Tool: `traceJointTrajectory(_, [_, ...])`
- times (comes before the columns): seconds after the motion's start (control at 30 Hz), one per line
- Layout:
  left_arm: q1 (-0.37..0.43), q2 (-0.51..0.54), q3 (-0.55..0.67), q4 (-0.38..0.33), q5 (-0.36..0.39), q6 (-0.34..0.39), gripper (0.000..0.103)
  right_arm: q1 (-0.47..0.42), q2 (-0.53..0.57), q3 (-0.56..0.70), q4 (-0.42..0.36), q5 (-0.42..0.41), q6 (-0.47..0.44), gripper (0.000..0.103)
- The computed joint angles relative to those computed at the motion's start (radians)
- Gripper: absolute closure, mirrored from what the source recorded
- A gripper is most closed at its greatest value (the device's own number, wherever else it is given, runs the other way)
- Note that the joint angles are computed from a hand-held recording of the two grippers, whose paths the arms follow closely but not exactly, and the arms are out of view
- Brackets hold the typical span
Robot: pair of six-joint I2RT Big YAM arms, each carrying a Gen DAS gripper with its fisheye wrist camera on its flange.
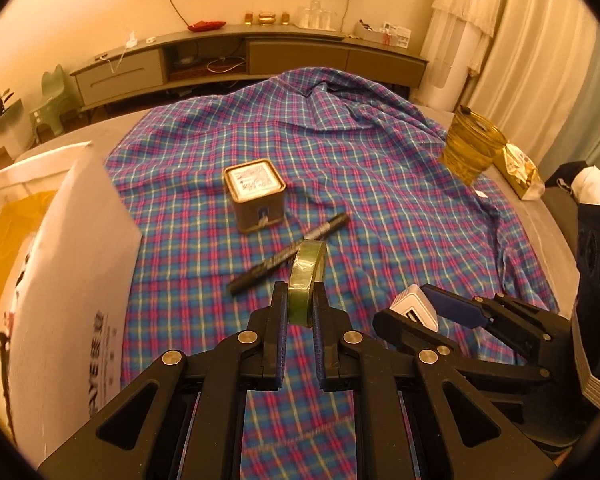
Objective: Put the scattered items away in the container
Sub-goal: 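Carry the charger and tape roll over the white box with both grippers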
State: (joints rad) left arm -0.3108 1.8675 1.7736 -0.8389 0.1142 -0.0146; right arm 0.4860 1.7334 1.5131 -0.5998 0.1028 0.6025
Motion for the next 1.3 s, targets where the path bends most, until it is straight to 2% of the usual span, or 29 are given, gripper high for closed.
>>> traceJointTrajectory(0.33, [0.008,-0.151,-0.181,0.033,-0.004,-0.002,0.091,0.076,-0.062,-0.073,-0.003,0.044,0.030,0.054])
traceJointTrajectory(0.7, [0.010,-0.278,-0.305,0.033,-0.030,-0.031,0.092,0.153,-0.102,-0.090,-0.039,0.094,0.026,0.054])
traceJointTrajectory(0.9, [0.020,-0.351,-0.366,0.056,-0.034,-0.040,0.091,0.185,-0.114,-0.066,-0.081,0.136,0.006,0.054])
traceJointTrajectory(1.3, [0.104,-0.446,-0.445,0.071,0.034,-0.046,0.091,0.256,-0.062,0.066,-0.166,0.189,-0.043,0.054])
